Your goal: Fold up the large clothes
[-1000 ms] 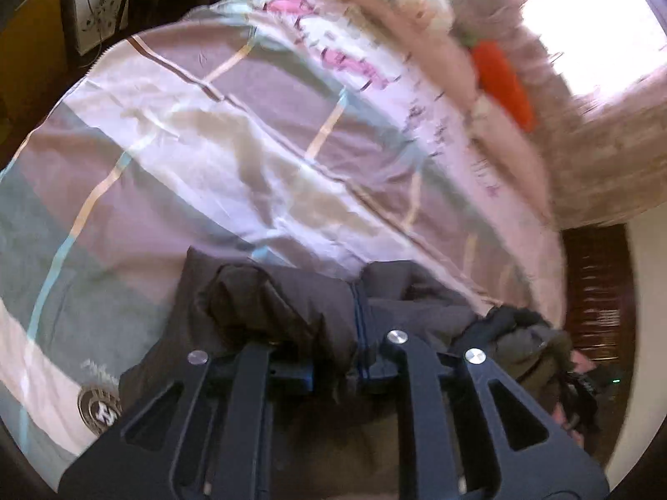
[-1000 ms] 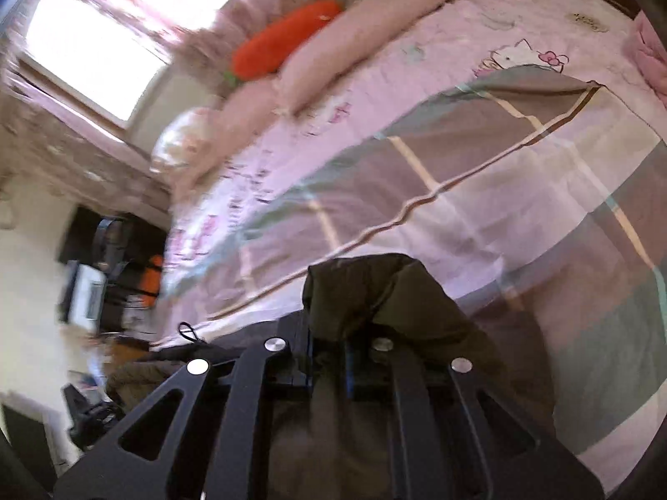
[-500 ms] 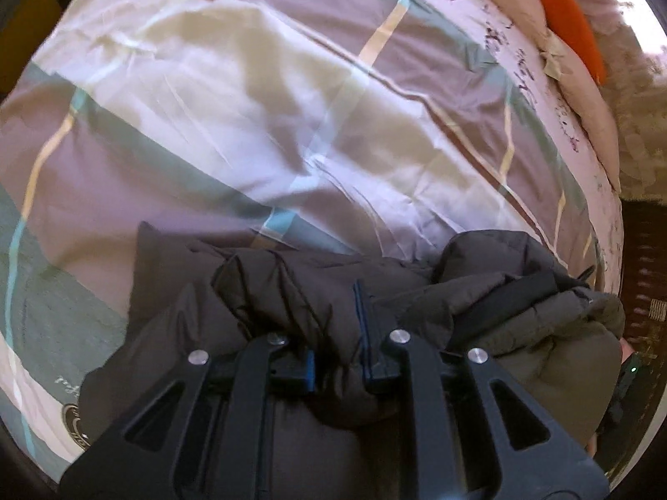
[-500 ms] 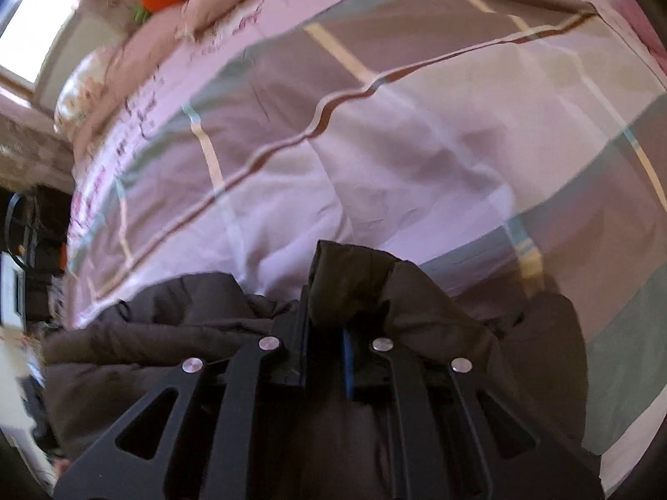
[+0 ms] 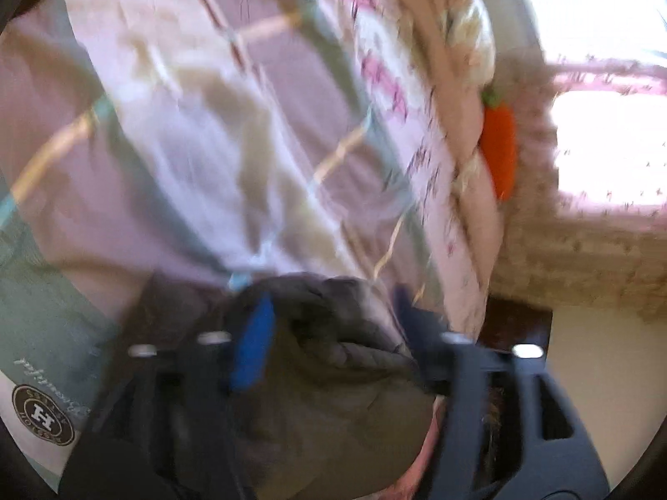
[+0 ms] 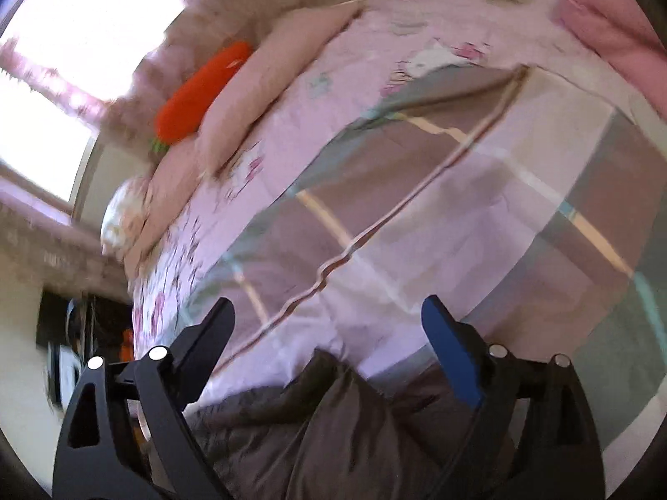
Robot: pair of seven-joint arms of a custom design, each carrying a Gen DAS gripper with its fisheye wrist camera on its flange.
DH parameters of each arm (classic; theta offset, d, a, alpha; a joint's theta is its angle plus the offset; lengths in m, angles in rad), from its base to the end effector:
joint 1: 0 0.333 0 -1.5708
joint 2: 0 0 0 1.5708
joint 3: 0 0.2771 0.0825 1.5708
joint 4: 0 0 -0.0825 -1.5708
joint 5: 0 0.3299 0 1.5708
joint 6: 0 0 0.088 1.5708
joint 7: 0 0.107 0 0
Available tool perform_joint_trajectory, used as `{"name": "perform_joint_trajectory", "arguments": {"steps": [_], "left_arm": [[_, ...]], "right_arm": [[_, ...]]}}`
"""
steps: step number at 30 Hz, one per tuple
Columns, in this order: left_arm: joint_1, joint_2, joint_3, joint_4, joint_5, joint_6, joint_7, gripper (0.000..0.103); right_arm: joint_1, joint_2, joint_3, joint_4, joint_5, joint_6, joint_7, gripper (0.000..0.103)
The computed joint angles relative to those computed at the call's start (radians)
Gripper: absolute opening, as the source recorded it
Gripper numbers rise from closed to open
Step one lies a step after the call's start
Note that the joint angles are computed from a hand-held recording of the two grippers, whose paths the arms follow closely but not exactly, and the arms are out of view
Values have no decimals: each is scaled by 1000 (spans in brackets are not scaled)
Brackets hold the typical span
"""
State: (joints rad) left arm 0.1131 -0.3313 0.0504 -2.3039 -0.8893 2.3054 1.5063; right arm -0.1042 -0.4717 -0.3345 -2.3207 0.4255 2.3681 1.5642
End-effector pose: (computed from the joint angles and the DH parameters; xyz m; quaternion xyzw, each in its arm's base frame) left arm 0.4413 0.0583 0.5034 0.8390 -0.3709 0.3729 0.1394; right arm 0.3774 -0.1912 0.5466 -0.4090 0.8465 -0.0562 0.3362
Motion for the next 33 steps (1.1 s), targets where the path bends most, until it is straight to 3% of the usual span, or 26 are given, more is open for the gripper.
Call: {"name": "perform_joint_trajectory", "arguments": {"steps": [2, 3, 6, 10, 15, 17, 18, 19, 20, 23, 29, 33], "left_arm": [[37, -64, -49, -33, 57, 165, -39, 88], [27, -82, -39, -30, 89, 195, -42, 88], [27, -107, -52, 33, 277, 74, -54, 86], [8, -223, -135, -22, 512, -36, -67, 85], [-34, -375, -181, -227, 615, -88, -94, 85], [-36, -390, -174, -286, 620, -100, -120, 85], [-42, -401, -157, -313, 603, -94, -123, 85], [-42, -416, -145, -339, 592, -82, -126, 85], [-38, -427, -143, -360, 588, -68, -132, 85], [-36, -446, -120, -415, 553, -68, -155, 87], [-33, -493, -88, -503, 478, -55, -151, 87], [-19, -525, -89, -512, 484, -73, -141, 87]], "right_arm": [[47, -36, 29, 5, -7, -79, -36, 91], [75, -54, 47, 4, -5, -111, -54, 91], [171, -89, 113, -3, 3, -170, -92, 91], [339, -66, 216, 34, 39, -210, -125, 91], [500, 141, 332, 209, 77, -240, -140, 91], [511, 246, 395, 293, -9, -230, -88, 86], [515, 283, 418, 316, -48, -223, -58, 78], [521, 332, 437, 347, -83, -224, -26, 56], [526, 385, 453, 390, -127, -242, 8, 54], [567, 551, 506, 519, -364, -237, 127, 54], [605, 755, 483, 667, -565, -221, 291, 54], [569, 841, 483, 740, -515, -190, 302, 54]]}}
